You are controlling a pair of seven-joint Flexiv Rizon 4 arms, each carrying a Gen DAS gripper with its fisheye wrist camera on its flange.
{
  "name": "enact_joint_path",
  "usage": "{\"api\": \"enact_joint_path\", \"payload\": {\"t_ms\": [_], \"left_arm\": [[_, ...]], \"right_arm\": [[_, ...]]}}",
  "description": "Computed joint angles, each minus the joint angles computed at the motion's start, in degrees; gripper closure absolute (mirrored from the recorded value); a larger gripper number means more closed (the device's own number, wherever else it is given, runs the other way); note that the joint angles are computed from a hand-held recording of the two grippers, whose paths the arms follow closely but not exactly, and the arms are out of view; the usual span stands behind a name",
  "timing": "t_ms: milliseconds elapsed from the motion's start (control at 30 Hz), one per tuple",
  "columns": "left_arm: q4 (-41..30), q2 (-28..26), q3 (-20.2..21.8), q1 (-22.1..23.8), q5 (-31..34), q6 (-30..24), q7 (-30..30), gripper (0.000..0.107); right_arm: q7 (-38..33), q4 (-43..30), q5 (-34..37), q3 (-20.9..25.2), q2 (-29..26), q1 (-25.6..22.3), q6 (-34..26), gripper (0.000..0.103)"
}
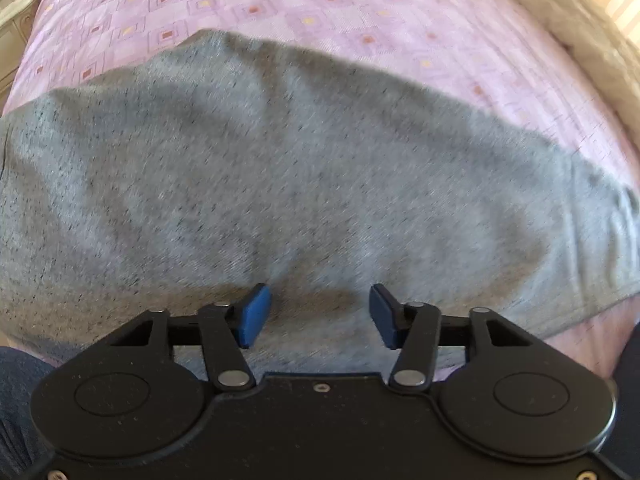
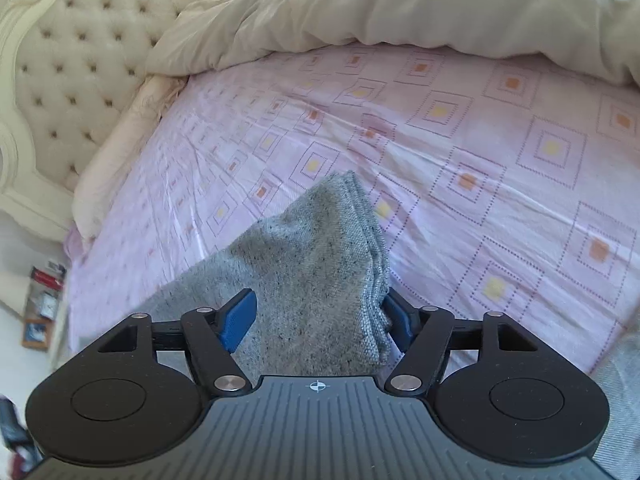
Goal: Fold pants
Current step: 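Grasp the pants edge with the right tool, then lift the held edge with the right tool and fold it toward the left tool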
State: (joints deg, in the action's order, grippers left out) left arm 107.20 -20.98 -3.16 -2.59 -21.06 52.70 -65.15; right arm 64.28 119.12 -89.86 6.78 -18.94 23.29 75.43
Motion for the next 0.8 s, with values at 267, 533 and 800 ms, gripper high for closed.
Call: {"api": "enact_joint_path", "payload": {"t_ms": [267, 533, 800], "left_arm": [[-4.5, -1.3, -5.2, -2.1, -7.1, -1.5, 4.5, 0.05], [-15.4, -10.3, -7.5, -9.3, -5.2, -1.3, 3.7, 0.05], [-26.4, -18.7, -4.6, -14.5, 4.5, -2.1, -5.4, 0.05]], "right_arm": [[-6.7, 1.5, 9.6, -0.7, 0.4, 2.9, -0.8, 0.091], [-10.0, 1.8, 12.7, -1.8, 0.5, 4.6, -1.0, 0.091], [-1.8, 1.7, 5.0, -1.7, 0.3, 3.0, -0.2, 0.091]]}}
